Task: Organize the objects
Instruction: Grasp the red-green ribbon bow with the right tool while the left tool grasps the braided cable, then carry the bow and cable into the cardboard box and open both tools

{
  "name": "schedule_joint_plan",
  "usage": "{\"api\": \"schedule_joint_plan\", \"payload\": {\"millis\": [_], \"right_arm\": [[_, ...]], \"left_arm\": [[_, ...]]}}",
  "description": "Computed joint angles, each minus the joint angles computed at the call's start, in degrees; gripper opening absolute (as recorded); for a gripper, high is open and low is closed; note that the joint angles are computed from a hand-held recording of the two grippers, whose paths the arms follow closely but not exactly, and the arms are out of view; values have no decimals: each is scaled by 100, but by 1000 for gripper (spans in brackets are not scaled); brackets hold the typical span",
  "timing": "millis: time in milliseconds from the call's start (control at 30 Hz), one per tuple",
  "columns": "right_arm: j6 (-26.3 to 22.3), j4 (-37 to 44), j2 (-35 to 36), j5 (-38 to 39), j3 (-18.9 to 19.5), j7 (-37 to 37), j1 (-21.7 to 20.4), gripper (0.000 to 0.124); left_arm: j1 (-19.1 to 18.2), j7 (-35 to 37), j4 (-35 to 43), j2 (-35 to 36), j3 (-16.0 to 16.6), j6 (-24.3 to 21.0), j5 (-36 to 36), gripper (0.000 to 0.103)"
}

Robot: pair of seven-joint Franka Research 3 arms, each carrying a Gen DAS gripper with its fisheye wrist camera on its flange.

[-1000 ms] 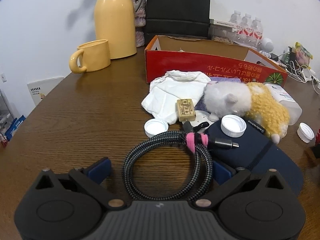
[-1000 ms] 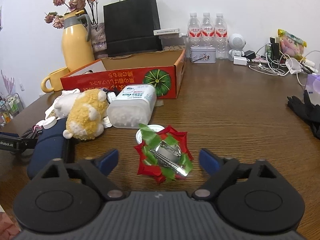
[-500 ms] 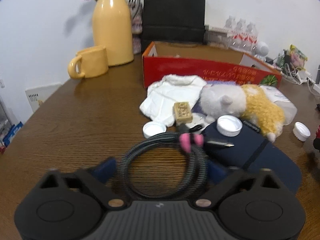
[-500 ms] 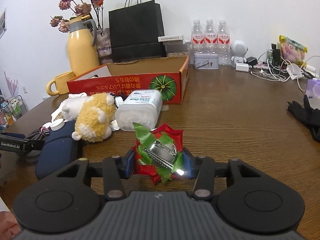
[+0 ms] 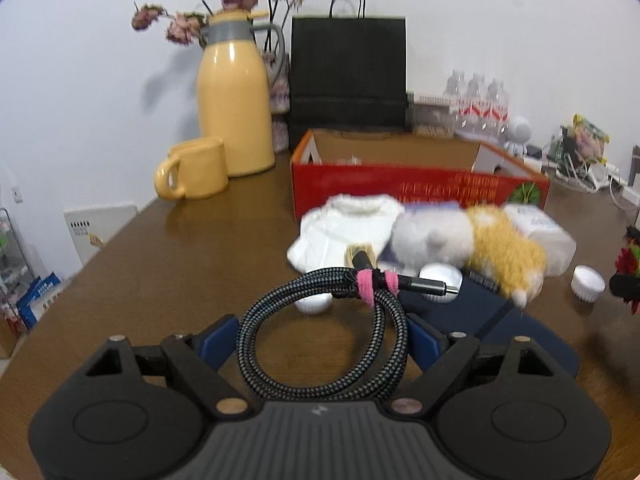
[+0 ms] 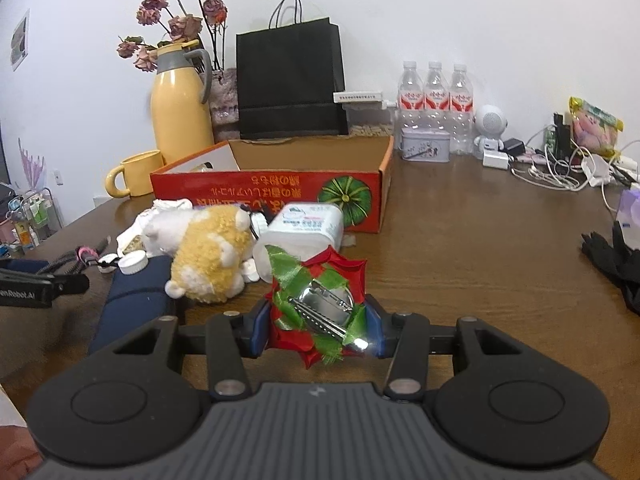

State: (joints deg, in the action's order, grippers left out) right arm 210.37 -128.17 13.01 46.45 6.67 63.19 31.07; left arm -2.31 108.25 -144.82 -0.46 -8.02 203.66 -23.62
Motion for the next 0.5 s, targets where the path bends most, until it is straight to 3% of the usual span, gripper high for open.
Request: {"api": "schedule_joint_plan", "payload": {"millis": [267, 500], "right_arm": [[-19, 584, 224, 81, -101, -355, 80, 47], [-123, 1417, 581, 59, -227, -670, 117, 46]], "left_arm": [[16, -250, 388, 40, -15, 129, 329, 87], [-241, -282, 1220, 463, 160, 86, 388, 87]]}}
